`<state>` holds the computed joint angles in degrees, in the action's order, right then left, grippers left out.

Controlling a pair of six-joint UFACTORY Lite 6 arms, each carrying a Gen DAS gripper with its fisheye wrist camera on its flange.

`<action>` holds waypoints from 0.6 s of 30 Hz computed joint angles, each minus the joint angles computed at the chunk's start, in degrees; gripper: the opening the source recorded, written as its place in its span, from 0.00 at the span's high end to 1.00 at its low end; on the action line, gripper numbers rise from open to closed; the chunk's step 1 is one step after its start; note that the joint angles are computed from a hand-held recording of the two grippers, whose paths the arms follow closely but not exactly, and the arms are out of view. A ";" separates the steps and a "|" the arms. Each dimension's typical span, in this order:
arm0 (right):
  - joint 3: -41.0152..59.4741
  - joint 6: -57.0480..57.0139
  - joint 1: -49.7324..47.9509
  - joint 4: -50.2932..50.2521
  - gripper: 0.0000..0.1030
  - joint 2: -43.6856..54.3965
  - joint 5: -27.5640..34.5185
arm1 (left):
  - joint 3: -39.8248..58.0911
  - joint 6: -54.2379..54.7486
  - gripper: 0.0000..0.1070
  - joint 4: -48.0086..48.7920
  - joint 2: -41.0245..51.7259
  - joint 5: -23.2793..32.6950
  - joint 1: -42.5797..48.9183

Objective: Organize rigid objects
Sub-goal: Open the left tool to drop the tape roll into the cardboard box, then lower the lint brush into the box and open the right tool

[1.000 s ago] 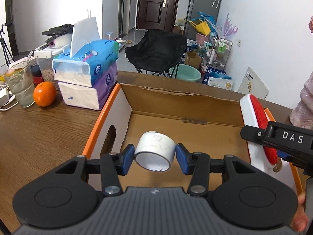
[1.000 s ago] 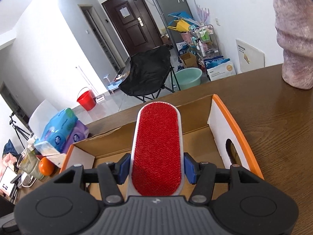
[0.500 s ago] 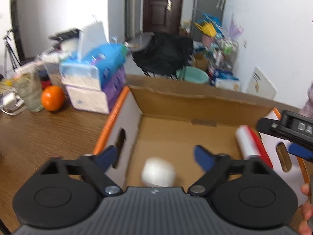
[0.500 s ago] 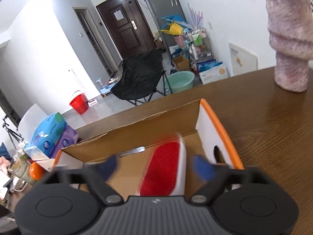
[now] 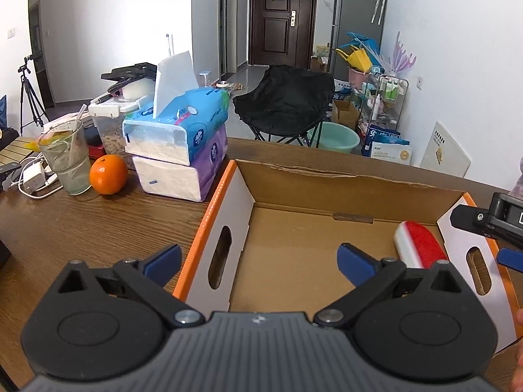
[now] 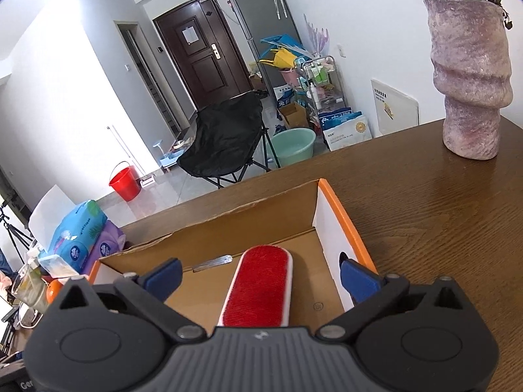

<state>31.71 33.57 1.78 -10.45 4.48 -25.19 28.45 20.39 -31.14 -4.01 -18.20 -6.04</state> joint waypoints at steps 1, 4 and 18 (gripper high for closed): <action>-0.37 -0.26 0.20 0.31 0.00 -0.53 -0.01 | -0.25 0.25 0.04 -0.26 -0.56 0.15 0.01; -2.04 -1.34 0.89 1.33 0.00 -2.62 0.02 | -1.08 1.07 0.04 -1.28 -2.34 0.64 0.08; -16.43 -9.84 5.05 8.98 0.00 -25.75 5.18 | -10.56 10.84 0.04 -8.08 -19.69 5.76 2.83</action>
